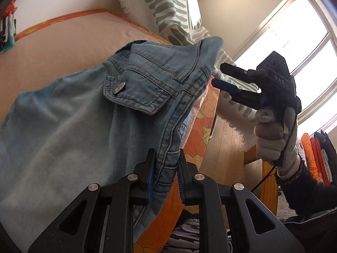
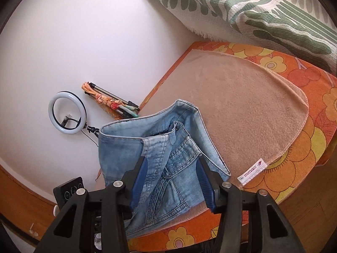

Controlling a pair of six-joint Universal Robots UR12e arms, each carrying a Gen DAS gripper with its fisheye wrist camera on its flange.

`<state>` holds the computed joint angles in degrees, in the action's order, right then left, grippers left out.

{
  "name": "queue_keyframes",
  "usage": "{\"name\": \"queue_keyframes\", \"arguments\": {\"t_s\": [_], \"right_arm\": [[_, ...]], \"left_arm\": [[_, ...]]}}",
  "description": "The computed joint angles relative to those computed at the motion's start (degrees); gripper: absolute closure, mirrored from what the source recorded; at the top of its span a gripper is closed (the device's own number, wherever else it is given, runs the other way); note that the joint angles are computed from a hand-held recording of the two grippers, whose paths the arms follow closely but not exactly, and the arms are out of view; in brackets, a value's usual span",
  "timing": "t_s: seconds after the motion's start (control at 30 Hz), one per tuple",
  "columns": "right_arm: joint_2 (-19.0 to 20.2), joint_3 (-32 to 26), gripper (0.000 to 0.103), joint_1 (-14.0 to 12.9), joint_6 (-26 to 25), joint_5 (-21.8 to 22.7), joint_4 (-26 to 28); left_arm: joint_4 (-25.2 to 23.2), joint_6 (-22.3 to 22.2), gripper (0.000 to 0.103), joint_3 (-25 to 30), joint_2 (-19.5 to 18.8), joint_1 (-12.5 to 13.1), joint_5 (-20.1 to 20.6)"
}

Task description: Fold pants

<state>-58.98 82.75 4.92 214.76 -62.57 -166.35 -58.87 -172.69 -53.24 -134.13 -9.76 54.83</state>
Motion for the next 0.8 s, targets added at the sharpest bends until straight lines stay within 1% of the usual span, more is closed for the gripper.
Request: {"name": "queue_keyframes", "arguments": {"t_s": [0.07, 0.13, 0.2, 0.23, 0.33, 0.37, 0.43, 0.5, 0.57, 0.6, 0.7, 0.8], "right_arm": [[0.28, 0.29, 0.048, -0.44, 1.64, 2.47, -1.51], [0.75, -0.03, 0.043, -0.74, 1.99, 4.70, -1.59], [1.01, -0.95, 0.043, -0.68, 0.32, 4.59, 1.10], [1.05, -1.62, 0.043, -0.44, -1.06, 3.24, 3.52], [1.36, -4.07, 0.043, 0.52, -6.87, -1.04, 11.67], [1.47, -4.97, 0.043, 1.05, -9.32, -3.32, 14.47], [1.66, -6.35, 0.044, 2.33, -15.35, -8.39, 18.15], [2.08, -7.95, 0.050, 3.59, -20.75, -12.62, 21.78], [2.44, -9.00, 0.052, 4.44, -24.40, -15.15, 23.53], [2.63, -9.51, 0.052, 4.82, -26.18, -15.80, 23.60], [3.96, -12.44, 0.052, 5.96, -31.15, -16.08, 23.71], [6.42, -17.73, 0.052, 7.34, -36.70, -15.24, 25.26]], "left_arm": [[-1.41, 0.77, 0.086, 0.53, -0.21, -0.26, 0.46], [-3.04, 1.60, 0.081, 1.26, -0.43, -0.46, 0.89], [-3.73, 1.38, 0.081, 1.00, 0.01, -0.39, -1.14], [-3.28, 1.45, 0.081, 0.67, 0.43, -0.37, -1.10], [2.57, 0.18, 0.081, -3.30, 3.46, -0.02, -0.17], [5.40, -1.35, 0.081, -4.93, 4.61, 0.18, 0.98], [11.03, -4.70, 0.081, -8.87, 7.26, 1.17, 3.16], [16.51, -7.48, 0.081, -13.73, 10.53, 2.22, 7.27], [21.00, -9.32, 0.081, -18.90, 13.99, 3.23, 12.12], [22.90, -10.66, 0.077, -21.50, 15.67, 3.70, 14.53], [28.19, -15.73, 0.077, -29.24, 20.19, 5.16, 20.18], [31.86, -21.74, 0.077, -36.54, 24.15, 6.88, 24.64]]}}
